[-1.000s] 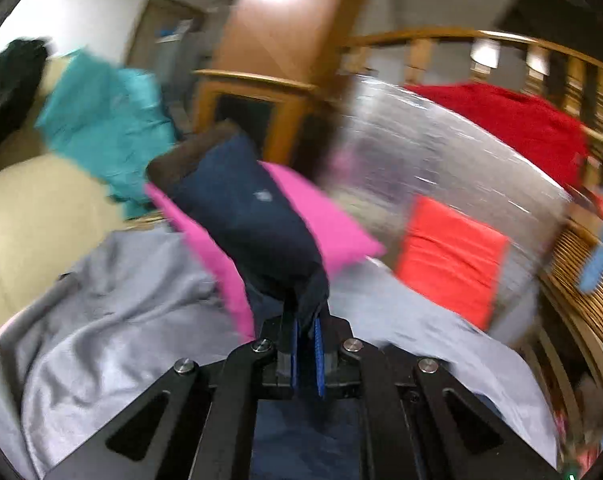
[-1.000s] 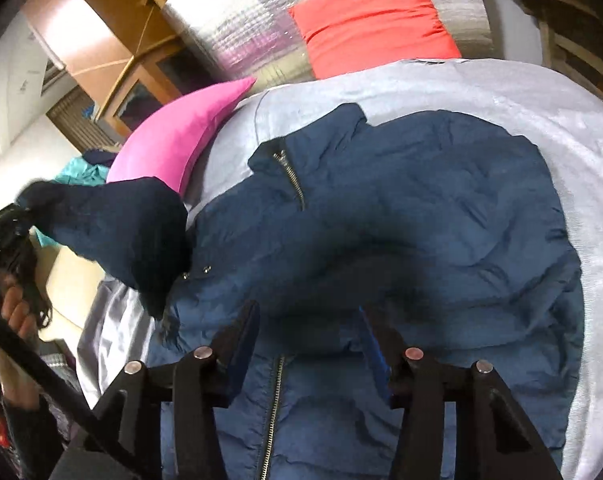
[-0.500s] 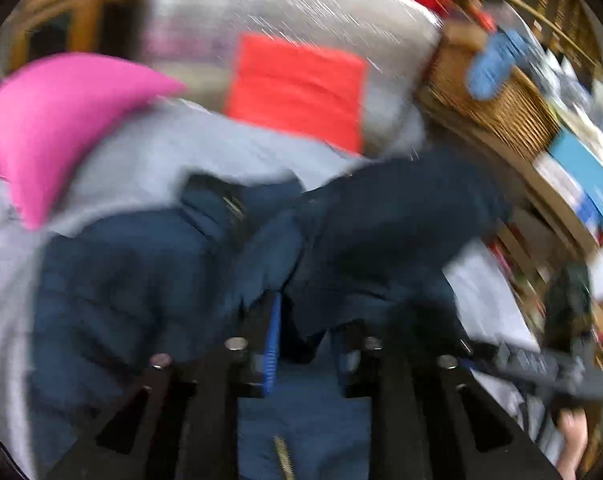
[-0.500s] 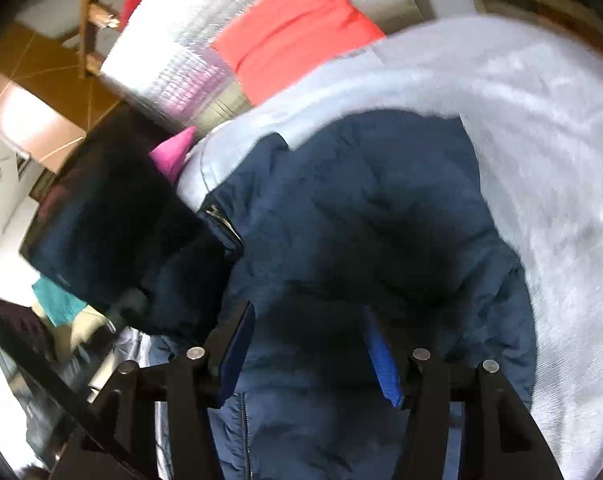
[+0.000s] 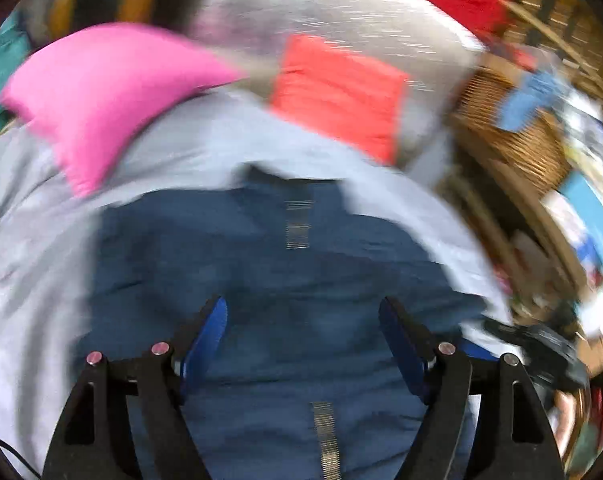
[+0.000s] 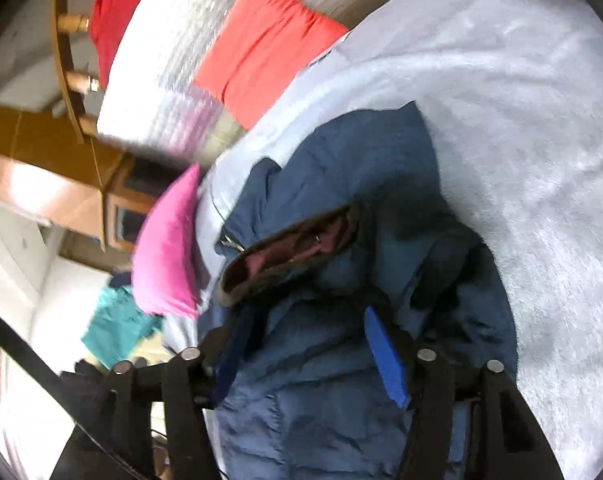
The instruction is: Fold large clothes
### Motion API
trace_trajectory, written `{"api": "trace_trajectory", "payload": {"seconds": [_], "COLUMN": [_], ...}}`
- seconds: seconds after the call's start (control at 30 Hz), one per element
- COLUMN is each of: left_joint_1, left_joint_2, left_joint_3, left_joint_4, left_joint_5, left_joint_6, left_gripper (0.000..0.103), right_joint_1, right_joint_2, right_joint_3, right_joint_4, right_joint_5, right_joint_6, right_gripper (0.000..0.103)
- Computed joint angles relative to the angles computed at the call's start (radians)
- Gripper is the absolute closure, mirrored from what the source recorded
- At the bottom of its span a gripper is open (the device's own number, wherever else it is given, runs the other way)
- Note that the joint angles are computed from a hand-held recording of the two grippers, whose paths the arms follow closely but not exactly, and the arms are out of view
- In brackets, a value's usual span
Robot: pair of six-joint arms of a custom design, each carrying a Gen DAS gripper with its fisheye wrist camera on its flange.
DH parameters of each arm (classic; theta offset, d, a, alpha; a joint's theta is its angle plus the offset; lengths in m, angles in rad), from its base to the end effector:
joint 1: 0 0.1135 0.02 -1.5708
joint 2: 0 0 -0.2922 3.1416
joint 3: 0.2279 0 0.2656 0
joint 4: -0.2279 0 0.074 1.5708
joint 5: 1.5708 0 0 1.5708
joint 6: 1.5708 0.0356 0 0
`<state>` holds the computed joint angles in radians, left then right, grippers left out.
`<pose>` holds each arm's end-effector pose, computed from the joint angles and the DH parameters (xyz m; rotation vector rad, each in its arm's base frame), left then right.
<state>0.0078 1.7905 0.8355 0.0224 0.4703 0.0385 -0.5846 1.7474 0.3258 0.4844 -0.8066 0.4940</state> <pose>0.3452 -0.0134 0.1372 0.2305 2.4356 -0.5655 0.2039 -0.1041 0.0747 0.9115 2.1540 0.9530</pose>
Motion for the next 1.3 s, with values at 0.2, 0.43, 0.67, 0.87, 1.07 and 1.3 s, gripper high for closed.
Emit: {"api": "trace_trajectory", "payload": {"seconds": [0.2, 0.43, 0.67, 0.87, 1.07, 1.3], "left_joint_1": [0.167, 0.222, 0.18, 0.192, 0.173, 0.198], "left_joint_2": [0.177, 0.278, 0.36, 0.388, 0.377, 0.438], "left_joint_3": [0.167, 0.23, 0.279, 0.32, 0.317, 0.358], "left_joint_4": [-0.182, -0.219, -0.204, -0.217, -0.228, -0.22], "left_joint_5": [-0.208, -0.174, -0.19, -0.162, -0.18, -0.197], "left_joint_6": [0.027, 0.005, 0.015, -0.023, -0.017, 0.003], "left_gripper": [0.025, 0.025, 0.039, 0.067, 0.065, 0.03], "right_joint_1": [-0.077, -0.007, 0.188, 0.236, 0.329, 0.263], "right_joint_2": [0.049, 0.098, 0.123, -0.112, 0.186, 0.161], "right_joint_3": [-0.016, 0.061, 0.205, 0.225, 0.348, 0.311], "right_joint_4": [0.094, 0.016, -0.144, -0.224, -0.247, -0.193], "right_joint_5": [-0.068, -0.052, 0.208, 0.403, 0.615, 0.569], "right_joint_6": [0.056, 0.049, -0.047, -0.204, -0.259, -0.207], "right_gripper": [0.036, 0.035, 0.084, 0.093, 0.094, 0.08]}}
